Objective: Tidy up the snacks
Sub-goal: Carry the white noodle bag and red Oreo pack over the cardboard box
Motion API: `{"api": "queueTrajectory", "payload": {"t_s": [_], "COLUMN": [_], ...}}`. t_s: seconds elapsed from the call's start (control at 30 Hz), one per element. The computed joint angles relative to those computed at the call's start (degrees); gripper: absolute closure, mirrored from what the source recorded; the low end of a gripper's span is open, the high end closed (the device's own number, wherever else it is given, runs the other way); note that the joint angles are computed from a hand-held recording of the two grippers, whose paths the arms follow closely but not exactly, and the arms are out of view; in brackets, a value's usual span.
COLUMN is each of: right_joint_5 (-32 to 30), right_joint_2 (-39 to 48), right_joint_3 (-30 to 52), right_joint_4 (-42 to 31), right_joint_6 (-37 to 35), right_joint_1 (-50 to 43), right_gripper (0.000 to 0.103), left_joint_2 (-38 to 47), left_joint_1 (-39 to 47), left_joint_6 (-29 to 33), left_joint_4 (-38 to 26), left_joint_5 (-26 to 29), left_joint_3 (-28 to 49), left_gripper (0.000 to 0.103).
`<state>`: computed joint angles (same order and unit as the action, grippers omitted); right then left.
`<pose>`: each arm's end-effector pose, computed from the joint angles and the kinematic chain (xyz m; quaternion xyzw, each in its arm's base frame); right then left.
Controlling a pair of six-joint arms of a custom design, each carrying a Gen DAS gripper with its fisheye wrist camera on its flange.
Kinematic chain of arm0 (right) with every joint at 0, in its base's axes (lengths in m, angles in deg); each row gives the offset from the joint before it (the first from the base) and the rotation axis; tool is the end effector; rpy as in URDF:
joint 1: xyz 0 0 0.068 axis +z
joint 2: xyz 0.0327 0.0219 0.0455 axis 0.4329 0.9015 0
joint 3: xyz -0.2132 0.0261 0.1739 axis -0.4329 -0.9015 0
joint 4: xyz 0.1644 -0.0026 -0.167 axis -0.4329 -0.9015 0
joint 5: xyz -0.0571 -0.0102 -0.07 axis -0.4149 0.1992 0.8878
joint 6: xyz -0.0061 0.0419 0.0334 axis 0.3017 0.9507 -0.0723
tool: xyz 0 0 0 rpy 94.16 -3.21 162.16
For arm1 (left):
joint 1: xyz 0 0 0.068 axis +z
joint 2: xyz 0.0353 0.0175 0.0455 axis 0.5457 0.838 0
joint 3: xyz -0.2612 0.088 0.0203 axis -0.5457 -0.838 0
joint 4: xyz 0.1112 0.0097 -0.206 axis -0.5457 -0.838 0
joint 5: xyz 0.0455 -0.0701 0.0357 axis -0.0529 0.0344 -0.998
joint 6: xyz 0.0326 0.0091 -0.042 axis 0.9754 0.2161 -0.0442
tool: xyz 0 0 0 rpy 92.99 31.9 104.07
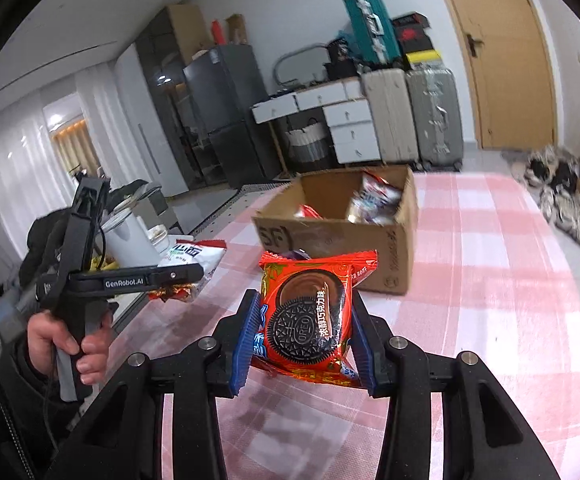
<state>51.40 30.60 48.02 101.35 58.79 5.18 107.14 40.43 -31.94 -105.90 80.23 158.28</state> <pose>0.2057 -0.0580 0.1937 0.0268 0.8611 0.1368 0.4890 0.3871 0.0296 0.2138 0.2098 0.8977 -0.2075 0.3272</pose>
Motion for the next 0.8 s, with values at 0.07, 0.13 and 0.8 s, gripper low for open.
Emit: {"api": "queueTrajectory", "payload": {"t_s": [0.07, 0.13, 0.8], "right_joint_5": [0.2, -0.02, -3.72], "right_joint_2": [-2.93, -4.96, -6.57], "right_joint_3": [0.14, 0.83, 18.82], "right_joint_4": [-1.69, -3.44, -17.28], "right_joint_6": [-0.29, -0.1, 1.41], "right_joint_1": [0.98, 1.54, 1.98], "right_gripper": [0.06, 0.06, 0.06], "left_joint_2": [-2.24, -4.1, -9.59], "left_joint_1": [0.91, 1.88, 4.37], "left_joint_6": [1.15, 2.1, 2.27], "left_joint_4": [-0.75, -2.25, -18.1], "left_joint_5": [1.23, 2.89, 12.25], "left_joint_3": [-0.46, -0.08, 15.77], "left_gripper": [0.056, 0.056, 0.056]}}
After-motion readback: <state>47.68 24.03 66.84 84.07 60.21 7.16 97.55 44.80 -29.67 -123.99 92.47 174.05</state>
